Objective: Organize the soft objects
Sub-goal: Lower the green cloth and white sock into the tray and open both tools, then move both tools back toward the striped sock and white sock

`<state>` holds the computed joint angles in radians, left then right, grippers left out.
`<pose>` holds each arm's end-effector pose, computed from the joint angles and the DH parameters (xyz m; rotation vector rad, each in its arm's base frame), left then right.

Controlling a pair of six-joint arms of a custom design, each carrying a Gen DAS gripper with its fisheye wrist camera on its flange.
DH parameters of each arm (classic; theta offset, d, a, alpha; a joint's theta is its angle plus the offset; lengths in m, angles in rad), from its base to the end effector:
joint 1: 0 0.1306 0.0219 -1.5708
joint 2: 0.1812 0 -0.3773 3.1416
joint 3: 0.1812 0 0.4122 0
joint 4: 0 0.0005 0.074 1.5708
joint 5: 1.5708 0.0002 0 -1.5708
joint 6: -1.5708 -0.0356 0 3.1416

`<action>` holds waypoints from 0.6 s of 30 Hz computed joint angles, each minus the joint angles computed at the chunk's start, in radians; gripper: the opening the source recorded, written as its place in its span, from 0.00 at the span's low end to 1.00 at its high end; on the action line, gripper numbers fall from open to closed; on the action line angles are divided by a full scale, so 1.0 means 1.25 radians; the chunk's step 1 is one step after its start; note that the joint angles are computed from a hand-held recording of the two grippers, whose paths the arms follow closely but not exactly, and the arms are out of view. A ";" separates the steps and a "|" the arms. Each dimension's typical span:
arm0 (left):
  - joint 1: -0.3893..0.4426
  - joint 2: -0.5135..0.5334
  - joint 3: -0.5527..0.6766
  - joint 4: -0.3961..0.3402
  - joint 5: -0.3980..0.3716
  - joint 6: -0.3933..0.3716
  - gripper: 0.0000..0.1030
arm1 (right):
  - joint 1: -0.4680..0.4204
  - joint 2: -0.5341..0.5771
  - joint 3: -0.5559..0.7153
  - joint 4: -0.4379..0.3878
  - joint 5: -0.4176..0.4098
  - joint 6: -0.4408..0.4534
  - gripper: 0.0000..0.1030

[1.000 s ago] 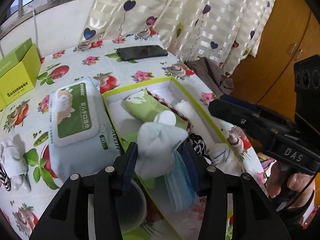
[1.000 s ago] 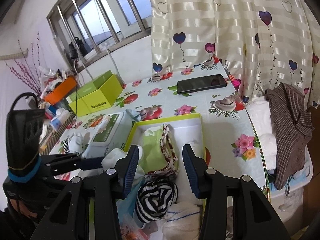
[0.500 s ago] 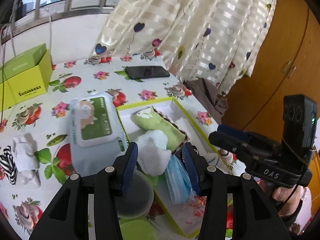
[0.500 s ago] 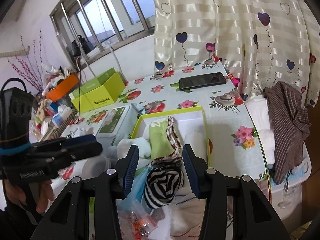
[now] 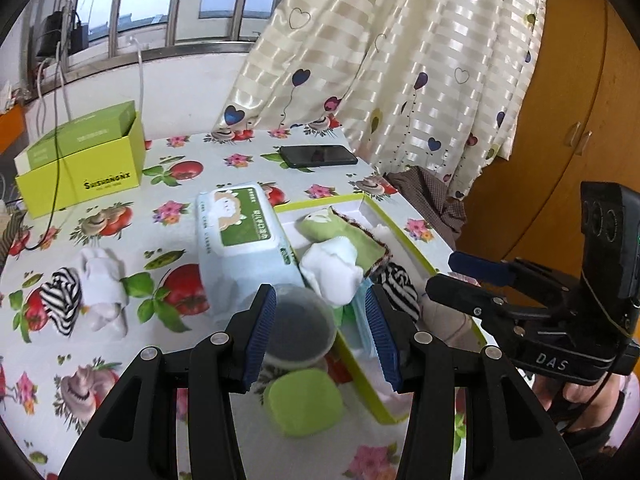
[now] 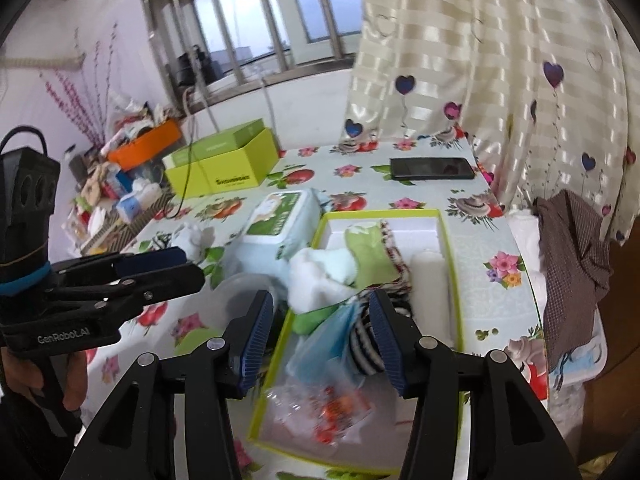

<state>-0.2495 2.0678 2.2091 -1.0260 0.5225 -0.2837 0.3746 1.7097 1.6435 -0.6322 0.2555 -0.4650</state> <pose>0.7058 -0.1987 0.4012 0.8465 2.2366 -0.6219 0.5943 0.2234 0.3916 0.2356 2.2349 0.1631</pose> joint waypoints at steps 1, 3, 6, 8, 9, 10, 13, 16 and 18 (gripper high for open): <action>0.004 -0.012 -0.019 0.011 0.001 0.001 0.47 | 0.008 0.002 0.006 -0.007 0.009 0.005 0.49; 0.011 -0.031 -0.049 0.029 0.005 0.003 0.47 | 0.017 0.005 0.014 -0.015 0.016 0.010 0.51; 0.021 -0.056 -0.090 0.054 0.004 0.010 0.47 | 0.032 0.014 0.033 -0.031 0.026 0.017 0.52; 0.029 -0.067 -0.110 0.064 0.008 0.014 0.47 | 0.041 0.021 0.045 -0.041 0.029 0.021 0.52; 0.033 -0.073 -0.120 0.070 0.009 0.016 0.47 | 0.045 0.023 0.047 -0.043 0.031 0.023 0.52; 0.037 -0.079 -0.131 0.077 0.009 0.019 0.47 | 0.050 0.028 0.055 -0.050 0.033 0.026 0.52; 0.048 -0.089 -0.151 0.087 0.011 0.025 0.47 | 0.059 0.038 0.069 -0.061 0.035 0.031 0.53; 0.058 -0.101 -0.175 0.101 0.011 0.028 0.47 | 0.067 0.048 0.086 -0.070 0.040 0.033 0.53; 0.061 -0.108 -0.186 0.106 0.010 0.030 0.47 | 0.069 0.050 0.090 -0.073 0.040 0.036 0.53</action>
<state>-0.1735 1.9333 1.9764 -0.8934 0.5353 -0.2460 0.4612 1.7722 1.7557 -0.7231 0.3050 -0.4204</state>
